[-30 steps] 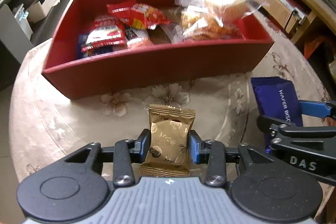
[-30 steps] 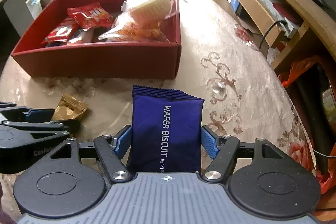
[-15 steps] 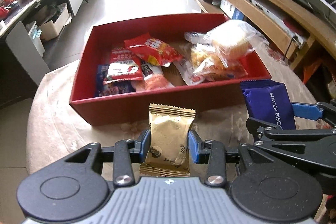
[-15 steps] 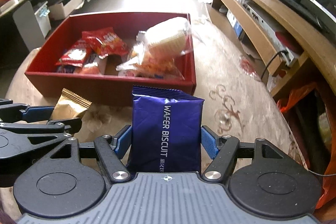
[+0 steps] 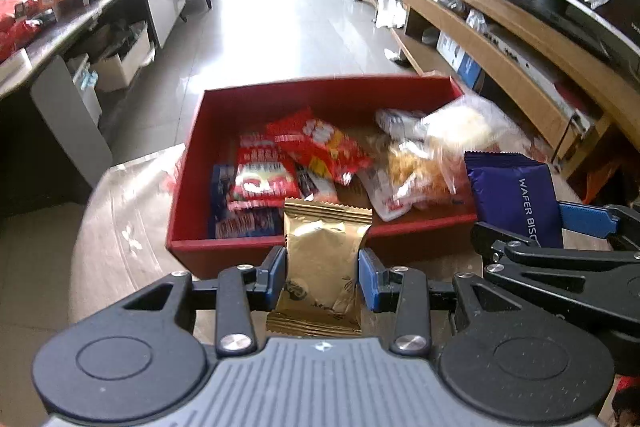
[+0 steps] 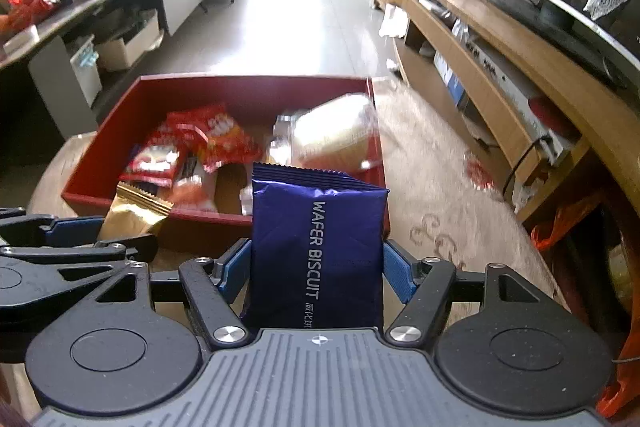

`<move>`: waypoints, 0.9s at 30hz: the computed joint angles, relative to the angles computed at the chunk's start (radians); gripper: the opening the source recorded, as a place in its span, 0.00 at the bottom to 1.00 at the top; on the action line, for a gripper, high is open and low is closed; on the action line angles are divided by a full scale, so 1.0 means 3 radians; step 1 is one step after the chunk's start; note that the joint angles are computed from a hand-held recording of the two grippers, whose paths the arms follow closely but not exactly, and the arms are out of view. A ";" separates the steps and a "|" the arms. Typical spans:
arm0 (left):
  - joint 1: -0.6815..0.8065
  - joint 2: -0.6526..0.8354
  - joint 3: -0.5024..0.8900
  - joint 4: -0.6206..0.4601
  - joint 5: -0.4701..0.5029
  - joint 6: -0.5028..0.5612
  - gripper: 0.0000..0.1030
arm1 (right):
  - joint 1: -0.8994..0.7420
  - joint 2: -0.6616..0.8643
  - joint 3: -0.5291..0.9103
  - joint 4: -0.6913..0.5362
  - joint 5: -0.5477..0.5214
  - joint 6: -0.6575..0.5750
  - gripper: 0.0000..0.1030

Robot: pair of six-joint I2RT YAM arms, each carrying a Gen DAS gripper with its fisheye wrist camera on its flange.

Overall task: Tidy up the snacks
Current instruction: 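Lift the gold cookie and blue wafer pack over the red box, then lower both snacks into the red box and open both tools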

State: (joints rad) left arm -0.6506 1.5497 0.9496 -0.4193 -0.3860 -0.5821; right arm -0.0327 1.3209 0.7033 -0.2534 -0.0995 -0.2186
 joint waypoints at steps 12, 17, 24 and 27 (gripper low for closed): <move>0.0188 0.0135 0.0326 0.0072 -0.0109 0.0188 0.37 | 0.0076 0.0152 0.0250 0.0208 0.0039 0.0134 0.73; 0.0298 0.0317 0.0488 0.0095 -0.0094 0.0228 0.37 | 0.0118 0.0370 0.0388 0.0325 0.0062 0.0161 0.73; 0.0425 0.0555 0.0632 0.0130 -0.0060 0.0257 0.37 | 0.0197 0.0644 0.0515 0.0445 0.0114 0.0181 0.73; 0.0459 0.0649 0.0688 0.0124 -0.0064 0.0274 0.37 | 0.0226 0.0743 0.0560 0.0477 0.0136 0.0170 0.73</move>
